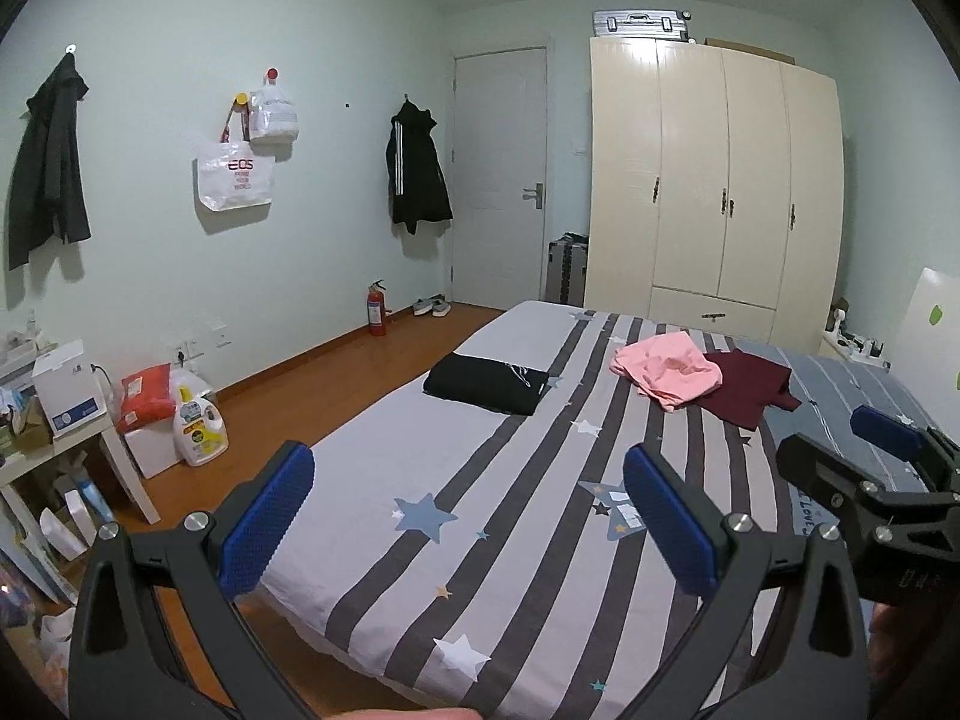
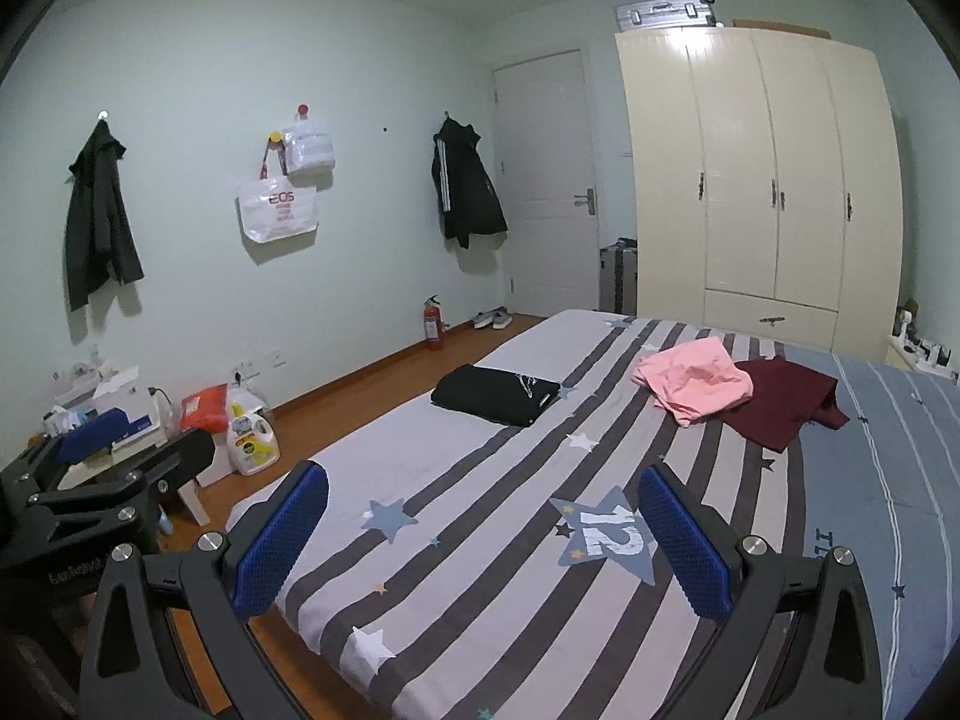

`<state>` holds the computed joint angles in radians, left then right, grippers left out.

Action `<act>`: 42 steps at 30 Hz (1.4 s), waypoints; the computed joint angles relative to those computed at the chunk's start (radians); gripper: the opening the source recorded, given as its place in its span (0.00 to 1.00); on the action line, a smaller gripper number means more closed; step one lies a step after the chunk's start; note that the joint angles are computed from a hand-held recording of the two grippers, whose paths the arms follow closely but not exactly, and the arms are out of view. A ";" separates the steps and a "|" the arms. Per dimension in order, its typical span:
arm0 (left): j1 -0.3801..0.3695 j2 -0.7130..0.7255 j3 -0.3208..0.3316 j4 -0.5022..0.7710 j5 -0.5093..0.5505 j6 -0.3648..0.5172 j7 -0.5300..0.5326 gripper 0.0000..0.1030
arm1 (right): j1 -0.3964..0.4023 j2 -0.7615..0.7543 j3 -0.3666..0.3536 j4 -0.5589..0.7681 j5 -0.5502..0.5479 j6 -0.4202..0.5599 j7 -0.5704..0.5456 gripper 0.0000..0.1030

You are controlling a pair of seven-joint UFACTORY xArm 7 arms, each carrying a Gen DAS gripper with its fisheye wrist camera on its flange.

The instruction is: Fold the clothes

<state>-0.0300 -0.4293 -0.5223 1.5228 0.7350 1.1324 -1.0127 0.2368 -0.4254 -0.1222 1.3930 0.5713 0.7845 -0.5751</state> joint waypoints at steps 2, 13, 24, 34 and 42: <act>-0.001 -0.003 0.003 -0.006 -0.001 0.000 -0.001 0.99 | 0.000 -0.002 0.003 0.000 -0.001 0.002 0.003 0.99; -0.003 0.004 -0.005 -0.006 0.001 0.012 -0.004 0.99 | 0.000 0.004 0.002 -0.002 0.000 0.006 0.001 0.99; -0.028 0.026 -0.021 0.015 0.028 0.032 -0.028 0.99 | -0.009 0.013 -0.008 0.001 0.011 0.011 -0.010 0.99; -0.046 0.040 -0.010 0.031 0.039 0.032 -0.017 0.99 | -0.020 0.025 -0.012 0.012 0.021 0.020 -0.010 0.99; -0.061 0.048 -0.002 0.035 0.045 0.030 -0.012 0.99 | -0.029 0.034 -0.012 0.024 0.027 0.028 -0.013 0.99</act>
